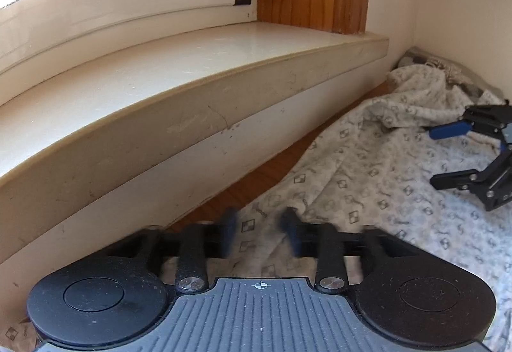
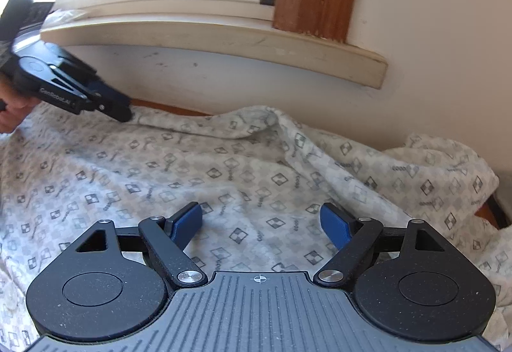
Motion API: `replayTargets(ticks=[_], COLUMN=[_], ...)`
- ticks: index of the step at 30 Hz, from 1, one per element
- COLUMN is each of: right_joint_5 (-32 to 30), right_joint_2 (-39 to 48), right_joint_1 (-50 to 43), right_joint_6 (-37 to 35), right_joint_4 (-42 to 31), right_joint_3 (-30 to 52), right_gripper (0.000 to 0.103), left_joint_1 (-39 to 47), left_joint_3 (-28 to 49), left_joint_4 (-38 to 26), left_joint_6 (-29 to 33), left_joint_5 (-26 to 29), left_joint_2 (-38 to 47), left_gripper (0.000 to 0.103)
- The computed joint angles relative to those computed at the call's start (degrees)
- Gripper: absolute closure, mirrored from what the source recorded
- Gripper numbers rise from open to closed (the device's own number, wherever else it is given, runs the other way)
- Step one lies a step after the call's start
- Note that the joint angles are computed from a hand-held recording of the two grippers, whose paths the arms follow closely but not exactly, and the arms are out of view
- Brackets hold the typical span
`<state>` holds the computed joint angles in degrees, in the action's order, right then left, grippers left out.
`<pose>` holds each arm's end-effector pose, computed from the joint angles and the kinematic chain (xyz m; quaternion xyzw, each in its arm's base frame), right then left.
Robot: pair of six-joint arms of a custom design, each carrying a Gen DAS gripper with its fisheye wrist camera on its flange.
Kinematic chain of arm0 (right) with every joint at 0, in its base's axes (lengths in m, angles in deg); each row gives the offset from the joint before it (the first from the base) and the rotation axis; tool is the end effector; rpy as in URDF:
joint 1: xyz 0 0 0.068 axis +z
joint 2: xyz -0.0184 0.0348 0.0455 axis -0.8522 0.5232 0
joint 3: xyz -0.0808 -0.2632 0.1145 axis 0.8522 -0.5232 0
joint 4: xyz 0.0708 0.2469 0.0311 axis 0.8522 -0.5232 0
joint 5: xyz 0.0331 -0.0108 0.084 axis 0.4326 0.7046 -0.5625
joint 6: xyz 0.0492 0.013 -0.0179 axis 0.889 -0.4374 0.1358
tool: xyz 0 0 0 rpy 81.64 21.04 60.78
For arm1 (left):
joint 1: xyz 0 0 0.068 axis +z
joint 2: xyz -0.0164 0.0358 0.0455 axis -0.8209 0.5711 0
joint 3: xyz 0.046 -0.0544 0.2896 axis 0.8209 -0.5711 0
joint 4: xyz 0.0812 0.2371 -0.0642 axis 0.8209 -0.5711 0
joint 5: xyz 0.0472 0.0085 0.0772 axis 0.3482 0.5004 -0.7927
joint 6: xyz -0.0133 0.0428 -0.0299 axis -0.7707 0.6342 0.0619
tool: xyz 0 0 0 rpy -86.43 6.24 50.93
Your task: Fold clothes
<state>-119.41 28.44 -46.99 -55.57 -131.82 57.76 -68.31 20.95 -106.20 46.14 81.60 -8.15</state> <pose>0.1038 0.0439 0.4154 -0.5052 0.7268 0.2059 0.4173 0.2798 -0.0637 0.3890 0.0924 0.8997 -0.0293 0.4256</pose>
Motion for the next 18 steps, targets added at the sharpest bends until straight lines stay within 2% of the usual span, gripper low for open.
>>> replayTargets(ticks=[1, 3, 5, 7, 9, 10, 12, 14, 16, 18], right_joint_5=[-0.16, -1.08, -1.34, -1.24, -0.86, -0.66, -0.61, -0.54, -0.08, 0.67], right_joint_2=[0.17, 0.94, 1.40, 1.40, 1.03, 0.90, 0.99, 1.05, 0.82, 0.23], right_joint_1=[-0.10, -0.88, -1.08, -0.93, -0.50, -0.29, -0.22, -0.14, 0.38, 1.07], right_joint_6=[-0.04, -0.57, -0.58, -0.50, -0.42, -0.27, -0.12, 0.03, 0.55, 1.21], right_joint_4=[-0.20, -1.17, -1.58, -1.58, -1.23, -1.03, -1.00, -0.94, -0.48, 0.41], right_joint_3=[0.15, 0.66, 0.95, 1.00, 0.82, 0.74, 0.81, 0.87, 0.71, 0.31], right_gripper=[0.023, 0.023, 0.023, 0.023, 0.023, 0.023, 0.022, 0.022, 0.022, 0.022], left_joint_1=[-0.28, -0.07, 0.41, -0.30, -1.14, -1.33, -2.32, -4.06, -5.88, -7.20], left_joint_3=[-0.08, -0.57, -0.57, -1.29, -2.49, -2.58, -2.80, -3.09, -3.58, -2.87], left_joint_4=[0.11, 0.50, 0.27, 1.20, 1.66, 1.06, 0.52, 0.78, 1.75, 1.52], left_joint_6=[0.26, 0.75, 0.10, -0.82, 0.68, 0.32, -0.51, -1.20, -1.14, -2.06], left_joint_5=[-0.71, -0.48, -1.21, -6.51, -8.67, -8.69, -10.32, -13.02, -14.23, -12.39], left_joint_2=[0.12, -0.12, -0.55, -1.53, -2.47, -2.52, -3.03, -4.14, -5.69, -6.05], left_gripper=[0.050, 0.053, 0.097, 0.097, 0.097, 0.096, 0.086, 0.049, 0.038, 0.034])
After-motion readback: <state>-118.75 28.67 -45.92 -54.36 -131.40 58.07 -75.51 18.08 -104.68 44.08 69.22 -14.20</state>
